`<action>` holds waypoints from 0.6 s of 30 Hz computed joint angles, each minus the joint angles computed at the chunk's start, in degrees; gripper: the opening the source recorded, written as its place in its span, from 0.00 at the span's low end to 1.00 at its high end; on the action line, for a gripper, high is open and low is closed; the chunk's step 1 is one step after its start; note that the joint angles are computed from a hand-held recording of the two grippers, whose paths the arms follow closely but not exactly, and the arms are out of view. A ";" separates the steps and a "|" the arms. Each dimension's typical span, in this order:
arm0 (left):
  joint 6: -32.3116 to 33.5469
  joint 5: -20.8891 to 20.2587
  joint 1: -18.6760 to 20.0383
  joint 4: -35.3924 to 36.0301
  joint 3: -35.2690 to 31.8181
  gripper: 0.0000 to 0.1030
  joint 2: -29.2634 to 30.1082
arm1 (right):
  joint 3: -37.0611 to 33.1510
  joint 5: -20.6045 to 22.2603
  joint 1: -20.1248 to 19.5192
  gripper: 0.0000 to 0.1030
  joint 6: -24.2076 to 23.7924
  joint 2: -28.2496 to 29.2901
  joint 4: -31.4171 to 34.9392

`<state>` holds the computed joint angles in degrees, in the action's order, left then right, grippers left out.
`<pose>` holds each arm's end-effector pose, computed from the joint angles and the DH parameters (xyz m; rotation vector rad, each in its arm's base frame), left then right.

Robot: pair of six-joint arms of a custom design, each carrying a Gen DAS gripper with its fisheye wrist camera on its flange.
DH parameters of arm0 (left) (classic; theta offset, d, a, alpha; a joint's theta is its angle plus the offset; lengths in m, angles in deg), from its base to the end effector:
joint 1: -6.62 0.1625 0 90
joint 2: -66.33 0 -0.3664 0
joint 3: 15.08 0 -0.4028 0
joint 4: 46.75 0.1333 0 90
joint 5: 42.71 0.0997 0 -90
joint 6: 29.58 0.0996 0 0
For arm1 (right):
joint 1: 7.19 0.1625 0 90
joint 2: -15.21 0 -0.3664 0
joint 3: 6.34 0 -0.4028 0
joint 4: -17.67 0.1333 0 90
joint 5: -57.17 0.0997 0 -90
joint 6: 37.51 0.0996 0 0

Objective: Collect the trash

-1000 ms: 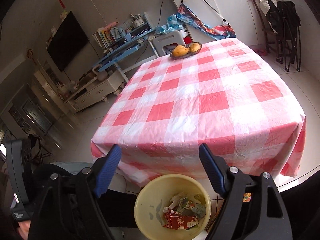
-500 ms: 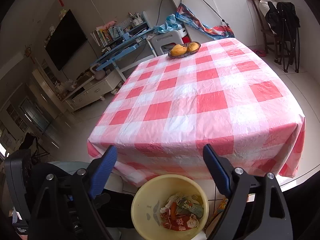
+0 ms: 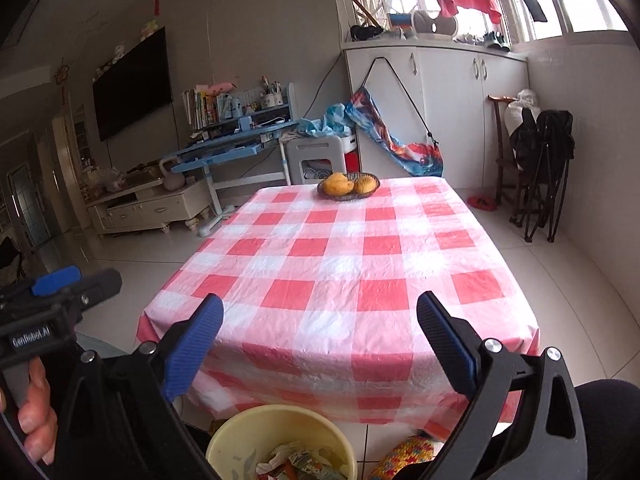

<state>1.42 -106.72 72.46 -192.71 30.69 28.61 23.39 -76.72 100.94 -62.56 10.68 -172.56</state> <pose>-0.1750 -0.8223 0.3442 0.9122 2.2893 -1.0535 0.3177 -0.7639 0.0977 0.1546 -2.0083 1.4279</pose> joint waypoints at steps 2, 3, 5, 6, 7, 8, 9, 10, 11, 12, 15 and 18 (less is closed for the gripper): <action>-0.74 -0.53 0.21 0.03 -0.70 0.90 0.10 | -3.34 -0.57 0.55 0.91 -3.04 1.75 -0.44; -1.47 -0.96 0.35 0.56 -0.91 0.91 0.05 | -4.69 -0.62 0.82 0.91 -4.61 2.45 -1.34; -2.57 -1.81 0.51 2.21 -1.59 0.91 0.13 | -7.02 -0.70 1.36 0.91 -7.19 3.54 -3.03; -2.24 -2.14 0.51 1.83 -0.89 0.91 -0.23 | -8.22 -0.86 1.66 0.91 -8.28 4.06 -3.54; -1.56 -2.37 0.42 1.29 -0.20 0.91 -0.56 | -9.32 -1.04 1.92 0.91 -9.25 4.53 -3.88; -0.92 -2.57 0.29 1.13 0.15 0.92 -0.79 | -10.17 -1.29 2.19 0.91 -10.40 4.84 -4.32; -0.52 -2.67 0.17 0.73 0.98 0.92 -1.23 | -11.36 -1.56 2.41 0.91 -11.50 5.36 -4.52; -0.14 -2.75 0.02 0.53 1.48 0.92 -1.58 | -11.96 -1.91 2.60 0.92 -12.50 5.55 -4.99; 0.22 -3.03 -0.14 0.11 2.29 0.92 -2.16 | -12.16 -2.19 2.76 0.92 -13.19 5.54 -5.67; 0.52 -3.24 -0.27 -0.26 2.71 0.92 -2.54 | -12.03 -2.37 2.84 0.93 -13.45 5.43 -6.34; 1.20 -3.32 -0.59 -0.49 3.02 0.93 -3.11 | -7.77 -2.39 2.39 0.93 -10.68 3.10 -7.10; 0.38 -3.09 -0.55 0.09 2.53 0.93 -2.90 | -6.60 -2.06 1.97 0.93 -8.22 2.54 -5.01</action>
<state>1.80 -109.81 71.91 -192.62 33.23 25.70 16.79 -78.78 102.92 -70.79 13.22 -177.57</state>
